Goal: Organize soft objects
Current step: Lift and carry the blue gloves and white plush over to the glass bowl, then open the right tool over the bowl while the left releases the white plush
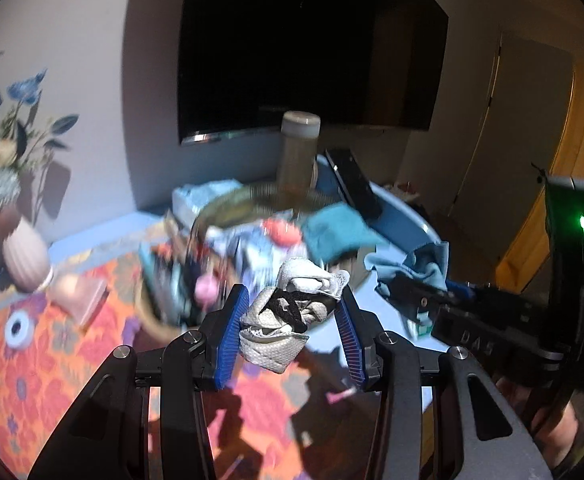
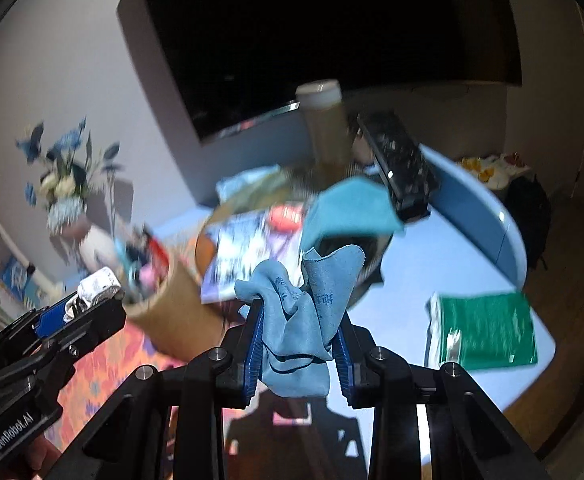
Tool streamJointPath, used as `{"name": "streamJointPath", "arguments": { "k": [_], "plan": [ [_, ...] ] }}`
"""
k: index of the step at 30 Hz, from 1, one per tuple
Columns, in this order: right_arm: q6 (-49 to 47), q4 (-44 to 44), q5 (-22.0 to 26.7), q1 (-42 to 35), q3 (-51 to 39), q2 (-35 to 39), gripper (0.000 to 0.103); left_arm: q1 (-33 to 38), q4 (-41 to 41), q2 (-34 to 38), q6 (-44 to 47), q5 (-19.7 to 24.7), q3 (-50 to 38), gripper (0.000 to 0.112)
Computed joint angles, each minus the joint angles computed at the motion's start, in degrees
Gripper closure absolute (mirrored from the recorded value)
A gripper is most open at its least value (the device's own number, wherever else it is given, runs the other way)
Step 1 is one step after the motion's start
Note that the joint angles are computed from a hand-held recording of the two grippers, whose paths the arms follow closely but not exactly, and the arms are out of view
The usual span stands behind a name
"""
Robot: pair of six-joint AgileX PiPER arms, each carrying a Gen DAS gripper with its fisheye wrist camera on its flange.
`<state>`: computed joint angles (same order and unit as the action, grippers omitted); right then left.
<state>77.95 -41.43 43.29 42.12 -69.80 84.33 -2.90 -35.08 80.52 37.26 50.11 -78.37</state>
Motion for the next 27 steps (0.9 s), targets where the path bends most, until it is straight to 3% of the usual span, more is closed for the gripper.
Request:
{"name": "streamJointPath", "arguments": {
  "k": [4, 6, 9, 12, 13, 15, 16, 17, 27],
  "plan": [
    [-4.06, 1.82, -1.35, -4.75, -4.93, 2.27, 0.072, -2.80, 4.45, 8.28, -9.11, 4.17, -13.58, 0.071],
    [-7.34, 4.01, -2.21, -7.35, -8.27, 4.55, 0.072, -5.16, 10.75, 13.89, -16.91, 6.93, -22.64, 0.071],
    [-13.79, 8.26, -1.58, -10.98, -16.17, 10.46, 0.072, -7.24, 14.18, 18.53, -20.49, 7.36, -29.56, 0.071],
    [-18.70, 11.10, -0.43, -13.73, -23.12, 15.96, 0.072, -8.22, 15.52, 24.95, -23.38, 10.57, -38.91, 0.069],
    [-20.41, 12.10, -0.24, -14.58, -25.51, 17.89, 0.071, -8.47, 15.70, 26.41, -23.91, 10.60, -40.85, 0.067],
    [-23.37, 13.63, 0.45, -15.93, -29.74, 21.37, 0.053, -9.57, 18.28, 29.25, -25.42, 10.01, -44.51, 0.053],
    [-23.67, 12.97, 1.38, -16.19, -31.56, 22.96, 0.045, -9.77, 18.77, 30.23, -25.73, 10.23, -45.83, 0.044],
    [-23.08, 11.87, 1.59, -16.18, -31.79, 23.41, 0.045, -9.64, 18.11, 30.76, -25.16, 9.91, -46.16, 0.043],
    [-17.59, 12.26, -4.54, -16.58, -17.78, 15.87, 0.045, -6.57, 13.15, 24.17, -18.06, 8.09, -35.99, 0.043]
  ]
}}
